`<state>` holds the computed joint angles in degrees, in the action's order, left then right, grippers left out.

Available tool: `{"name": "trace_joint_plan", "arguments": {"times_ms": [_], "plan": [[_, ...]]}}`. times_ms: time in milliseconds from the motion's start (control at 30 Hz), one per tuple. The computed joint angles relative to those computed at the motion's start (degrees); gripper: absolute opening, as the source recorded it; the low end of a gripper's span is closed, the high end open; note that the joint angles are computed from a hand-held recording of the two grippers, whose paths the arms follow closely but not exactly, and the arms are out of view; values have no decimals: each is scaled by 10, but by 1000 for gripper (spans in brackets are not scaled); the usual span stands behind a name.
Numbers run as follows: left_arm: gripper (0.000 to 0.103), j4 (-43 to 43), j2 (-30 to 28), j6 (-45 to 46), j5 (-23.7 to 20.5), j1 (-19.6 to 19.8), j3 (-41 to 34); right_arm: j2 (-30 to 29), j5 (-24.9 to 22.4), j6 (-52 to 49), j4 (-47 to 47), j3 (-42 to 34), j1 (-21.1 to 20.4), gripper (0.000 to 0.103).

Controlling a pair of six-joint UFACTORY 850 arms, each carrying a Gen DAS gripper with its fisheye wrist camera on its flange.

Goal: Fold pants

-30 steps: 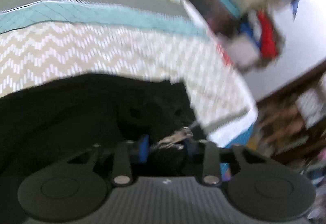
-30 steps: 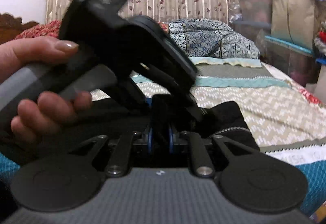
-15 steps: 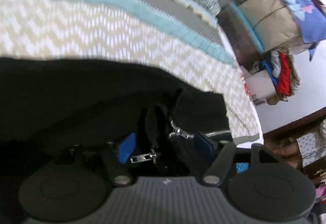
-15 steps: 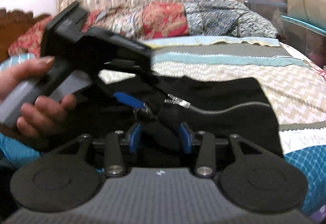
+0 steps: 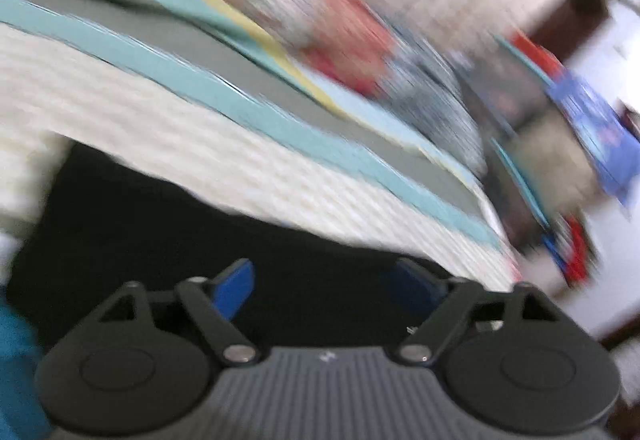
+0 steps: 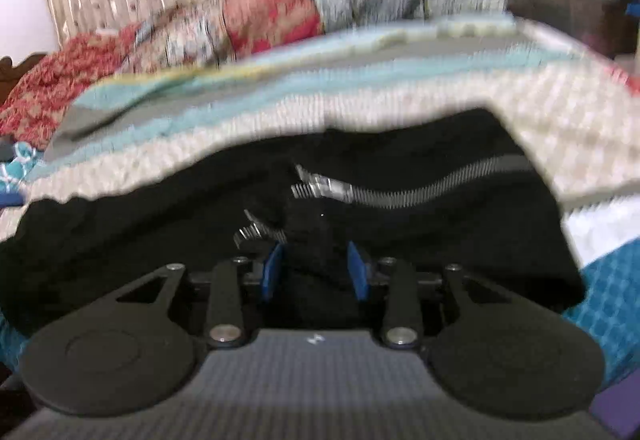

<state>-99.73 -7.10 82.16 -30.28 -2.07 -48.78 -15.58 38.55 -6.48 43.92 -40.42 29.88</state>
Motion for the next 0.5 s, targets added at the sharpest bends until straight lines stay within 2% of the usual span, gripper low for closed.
{"name": "trace_joint_plan", "arguments": {"times_ms": [67, 100, 200, 233, 300, 367, 500], "plan": [[94, -43, 24, 28, 29, 36, 25, 4, 8, -4, -3, -11, 17, 41], [98, -53, 28, 30, 34, 54, 34, 1, 0, 12, -25, -19, 22, 41], [99, -42, 16, -7, 33, 94, 45, -21, -42, 71, -117, -58, 36, 39], [100, -34, 9, -23, 25, 104, 46, -34, -58, 85, -144, -76, 38, 38], [102, -14, -9, -48, -2, 127, 50, -64, -99, 144, -222, -122, 46, 28], [103, -5, -28, -66, -14, 135, 51, -94, -122, 222, -314, -165, 49, 21], [103, -5, -61, -78, -60, 151, 52, -156, -163, 320, -415, -255, 56, 19]]}}
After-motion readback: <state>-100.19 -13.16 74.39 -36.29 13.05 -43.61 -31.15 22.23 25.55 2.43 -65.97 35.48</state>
